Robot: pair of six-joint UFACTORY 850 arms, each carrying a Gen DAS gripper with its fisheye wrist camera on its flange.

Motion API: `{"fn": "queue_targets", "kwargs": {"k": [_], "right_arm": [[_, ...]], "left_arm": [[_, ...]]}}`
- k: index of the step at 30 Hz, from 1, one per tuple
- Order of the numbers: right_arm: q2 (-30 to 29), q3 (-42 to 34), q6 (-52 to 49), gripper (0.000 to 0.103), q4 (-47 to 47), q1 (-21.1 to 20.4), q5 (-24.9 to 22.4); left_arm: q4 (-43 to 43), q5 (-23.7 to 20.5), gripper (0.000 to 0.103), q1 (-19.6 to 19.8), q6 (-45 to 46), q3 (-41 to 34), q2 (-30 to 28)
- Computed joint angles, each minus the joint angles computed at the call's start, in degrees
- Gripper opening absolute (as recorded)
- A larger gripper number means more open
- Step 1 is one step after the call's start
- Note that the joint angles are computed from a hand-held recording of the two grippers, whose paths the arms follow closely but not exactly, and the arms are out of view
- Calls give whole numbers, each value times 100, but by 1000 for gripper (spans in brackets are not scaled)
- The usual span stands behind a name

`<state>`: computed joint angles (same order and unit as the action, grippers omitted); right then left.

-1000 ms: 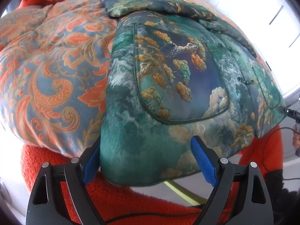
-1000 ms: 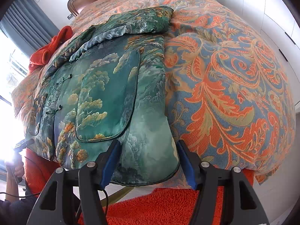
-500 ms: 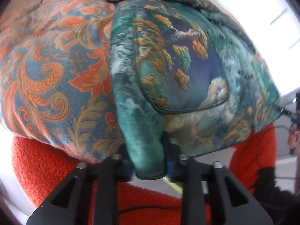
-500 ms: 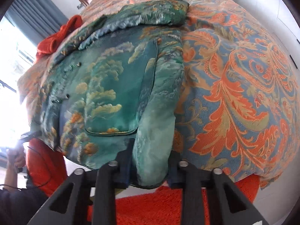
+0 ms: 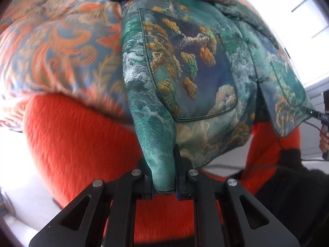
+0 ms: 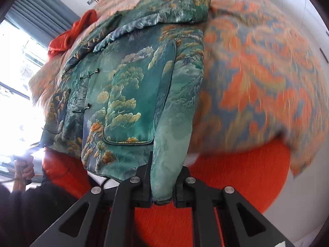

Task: Fold large clothes
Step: 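Grasp the jacket's hem with the right tool while the left tool grasps the hem too, then lift the hem with both tools and fold it over toward the collar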

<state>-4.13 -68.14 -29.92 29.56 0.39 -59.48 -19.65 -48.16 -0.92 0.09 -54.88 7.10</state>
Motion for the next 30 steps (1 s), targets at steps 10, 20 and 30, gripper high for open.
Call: {"fn": "queue_targets", "kwargs": {"k": [10,20,30], "right_arm": [[-564,-1542,-543,11,2028,-334,-508],[-3111,-4824,95,11,2349,201,617],[-4286,-5343,2479,73,2960,132,1663]], "left_arm": [[-2786,228,7,1457,1870,-1431,-351],[17,1040,7,878,-548,-4661,-3149],[679,913,88,831,-1499,-5636,-3803]]}}
